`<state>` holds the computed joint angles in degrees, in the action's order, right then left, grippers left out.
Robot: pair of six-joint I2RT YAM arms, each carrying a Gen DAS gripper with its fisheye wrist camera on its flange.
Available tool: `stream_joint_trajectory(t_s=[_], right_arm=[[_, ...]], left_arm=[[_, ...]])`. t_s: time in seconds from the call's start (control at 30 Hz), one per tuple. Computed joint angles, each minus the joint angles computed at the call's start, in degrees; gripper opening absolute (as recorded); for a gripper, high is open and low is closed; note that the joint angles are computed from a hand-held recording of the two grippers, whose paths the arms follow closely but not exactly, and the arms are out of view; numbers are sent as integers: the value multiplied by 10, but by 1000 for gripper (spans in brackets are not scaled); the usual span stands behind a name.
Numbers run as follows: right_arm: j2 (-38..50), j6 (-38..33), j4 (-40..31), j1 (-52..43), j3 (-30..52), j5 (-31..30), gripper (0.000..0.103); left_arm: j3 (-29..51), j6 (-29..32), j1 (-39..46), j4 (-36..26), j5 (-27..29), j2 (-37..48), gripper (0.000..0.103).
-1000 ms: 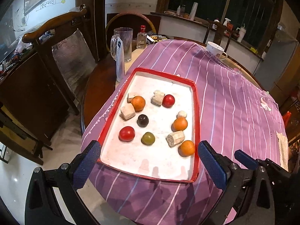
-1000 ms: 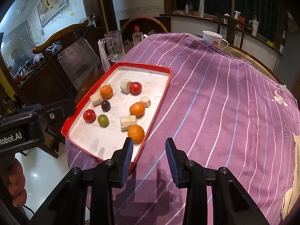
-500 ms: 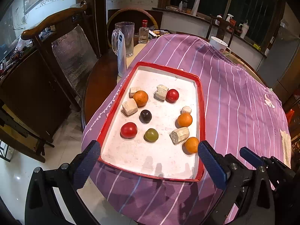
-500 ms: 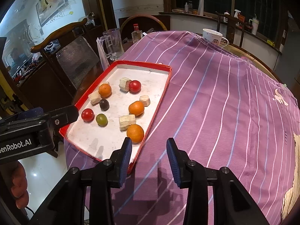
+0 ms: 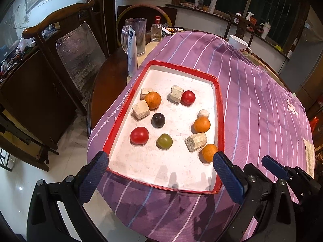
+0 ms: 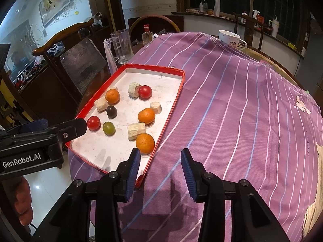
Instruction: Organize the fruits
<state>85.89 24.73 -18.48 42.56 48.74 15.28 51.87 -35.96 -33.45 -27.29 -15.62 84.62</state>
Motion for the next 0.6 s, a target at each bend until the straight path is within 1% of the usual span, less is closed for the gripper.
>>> stream_joint_trajectory(t_s=[0.6], right_arm=[[3, -10, 3, -4, -2, -12, 49]], left_arm=[[1, -10, -3, -6, -2, 14, 103]])
